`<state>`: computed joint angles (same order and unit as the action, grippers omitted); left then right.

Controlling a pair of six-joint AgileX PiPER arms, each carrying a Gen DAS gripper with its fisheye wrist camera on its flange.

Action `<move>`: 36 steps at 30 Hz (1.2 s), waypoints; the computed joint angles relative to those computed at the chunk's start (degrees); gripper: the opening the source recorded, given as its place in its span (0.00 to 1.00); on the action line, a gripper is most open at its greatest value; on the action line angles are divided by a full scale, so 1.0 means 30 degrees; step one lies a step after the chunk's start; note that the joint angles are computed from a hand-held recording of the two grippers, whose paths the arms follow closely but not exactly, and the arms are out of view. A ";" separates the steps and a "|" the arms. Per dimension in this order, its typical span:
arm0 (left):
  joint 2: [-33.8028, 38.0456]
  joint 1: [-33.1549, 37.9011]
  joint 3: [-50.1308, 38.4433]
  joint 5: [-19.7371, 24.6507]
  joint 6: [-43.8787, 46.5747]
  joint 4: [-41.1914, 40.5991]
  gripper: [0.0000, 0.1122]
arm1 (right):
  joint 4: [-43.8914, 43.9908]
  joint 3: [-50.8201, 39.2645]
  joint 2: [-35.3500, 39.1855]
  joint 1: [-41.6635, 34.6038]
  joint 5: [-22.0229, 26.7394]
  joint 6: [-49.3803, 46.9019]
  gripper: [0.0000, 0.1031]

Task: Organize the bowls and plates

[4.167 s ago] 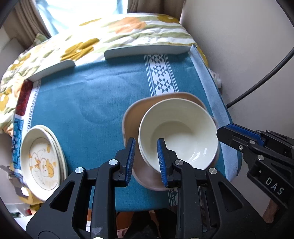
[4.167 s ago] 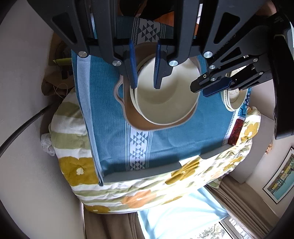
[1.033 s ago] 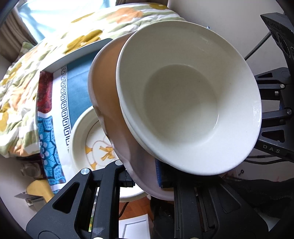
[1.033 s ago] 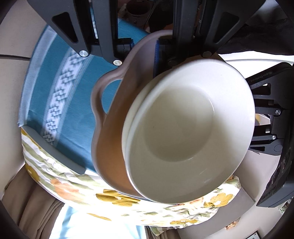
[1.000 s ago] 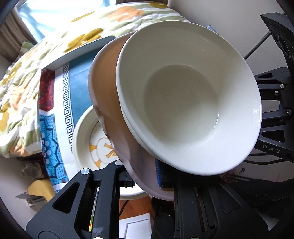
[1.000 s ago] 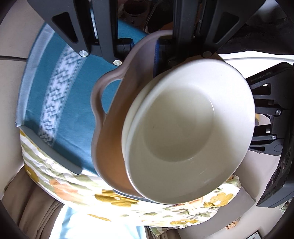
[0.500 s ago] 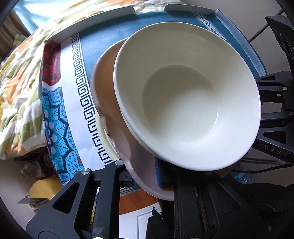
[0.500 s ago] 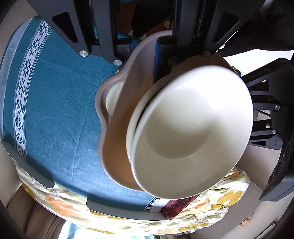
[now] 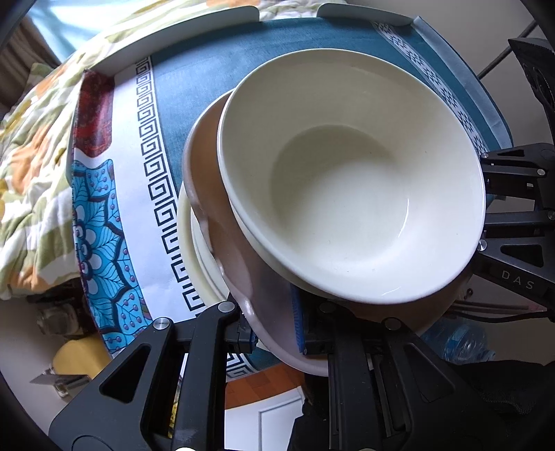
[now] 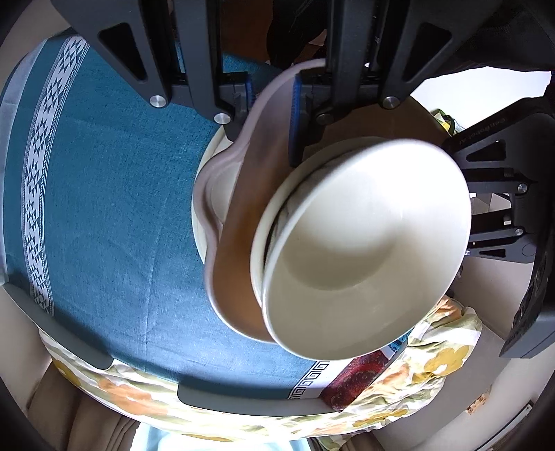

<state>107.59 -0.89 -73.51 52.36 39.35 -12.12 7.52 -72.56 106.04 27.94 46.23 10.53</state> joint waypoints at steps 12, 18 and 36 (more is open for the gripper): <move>0.0611 -0.0496 -0.1164 0.1097 -0.2711 0.1240 0.12 | -0.0803 -0.0502 0.0145 0.0358 0.0598 0.1103 0.14; 0.1053 -0.0569 -0.2045 0.2349 -0.3070 0.1417 0.15 | -0.1274 -0.1263 0.0307 0.0334 0.1626 0.1737 0.14; -0.0155 -0.1448 -0.1469 0.2750 -0.2348 0.1904 0.68 | -0.1327 -0.2100 0.0312 0.0286 0.3153 0.2224 0.15</move>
<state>107.13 -5.24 -77.92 60.61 32.31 -6.41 3.53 -78.86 106.98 28.80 55.69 17.21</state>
